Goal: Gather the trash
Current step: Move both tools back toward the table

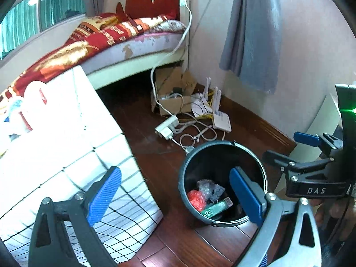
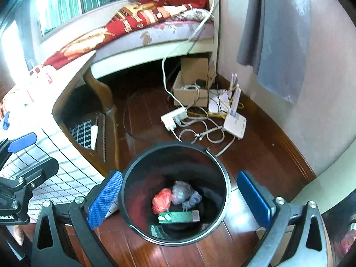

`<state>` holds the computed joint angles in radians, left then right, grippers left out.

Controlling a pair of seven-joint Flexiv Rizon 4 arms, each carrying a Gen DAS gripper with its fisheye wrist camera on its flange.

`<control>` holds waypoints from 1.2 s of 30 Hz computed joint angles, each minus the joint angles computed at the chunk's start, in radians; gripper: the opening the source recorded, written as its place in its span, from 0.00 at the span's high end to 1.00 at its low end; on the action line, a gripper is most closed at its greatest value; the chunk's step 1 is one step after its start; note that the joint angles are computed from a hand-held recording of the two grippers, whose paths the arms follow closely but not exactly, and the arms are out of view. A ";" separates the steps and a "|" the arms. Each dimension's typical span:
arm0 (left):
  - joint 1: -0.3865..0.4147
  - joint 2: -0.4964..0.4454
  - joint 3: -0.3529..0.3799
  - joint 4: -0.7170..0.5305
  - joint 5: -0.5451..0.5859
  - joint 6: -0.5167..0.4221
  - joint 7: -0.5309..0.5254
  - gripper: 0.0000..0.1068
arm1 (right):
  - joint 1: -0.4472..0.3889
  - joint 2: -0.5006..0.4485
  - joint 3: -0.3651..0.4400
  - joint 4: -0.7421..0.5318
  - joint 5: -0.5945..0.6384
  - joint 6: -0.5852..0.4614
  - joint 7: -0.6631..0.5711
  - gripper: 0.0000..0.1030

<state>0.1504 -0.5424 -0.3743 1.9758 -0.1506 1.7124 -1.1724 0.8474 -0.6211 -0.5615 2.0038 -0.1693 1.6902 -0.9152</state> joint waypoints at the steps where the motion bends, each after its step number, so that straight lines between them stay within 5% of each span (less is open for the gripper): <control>1: 0.024 0.012 -0.020 0.015 0.001 0.013 -0.002 0.07 | 0.020 0.004 -0.017 0.003 0.002 0.011 0.002 0.00; 6: 0.125 0.055 -0.085 0.069 0.021 0.053 -0.035 0.07 | 0.124 0.011 -0.095 0.003 0.037 0.052 -0.015 0.00; 12: 0.278 0.100 -0.160 0.136 0.081 0.111 -0.121 0.07 | 0.167 -0.004 -0.083 -0.069 0.074 0.104 -0.093 0.00; 15: 0.319 0.123 -0.148 0.157 0.111 0.128 -0.171 0.07 | 0.153 -0.007 -0.037 -0.130 0.052 0.070 -0.131 0.00; 18: 0.342 0.146 -0.113 0.172 0.138 0.143 -0.217 0.07 | 0.203 -0.028 -0.072 -0.173 0.030 0.023 -0.139 0.00; 28: 0.346 0.174 0.075 0.181 0.170 0.166 -0.317 0.08 | 0.086 -0.080 0.135 -0.378 -0.107 -0.022 -0.134 0.00; 36: 0.365 0.137 0.124 0.128 0.150 0.138 -0.305 0.08 | -0.056 -0.194 0.346 -0.656 -0.236 -0.168 -0.113 0.00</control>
<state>0.5158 -0.4052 -0.2498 2.1037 -0.0004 1.8507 -1.4776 0.7914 -0.8154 -0.2158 1.3478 -0.4054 1.5224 -1.0277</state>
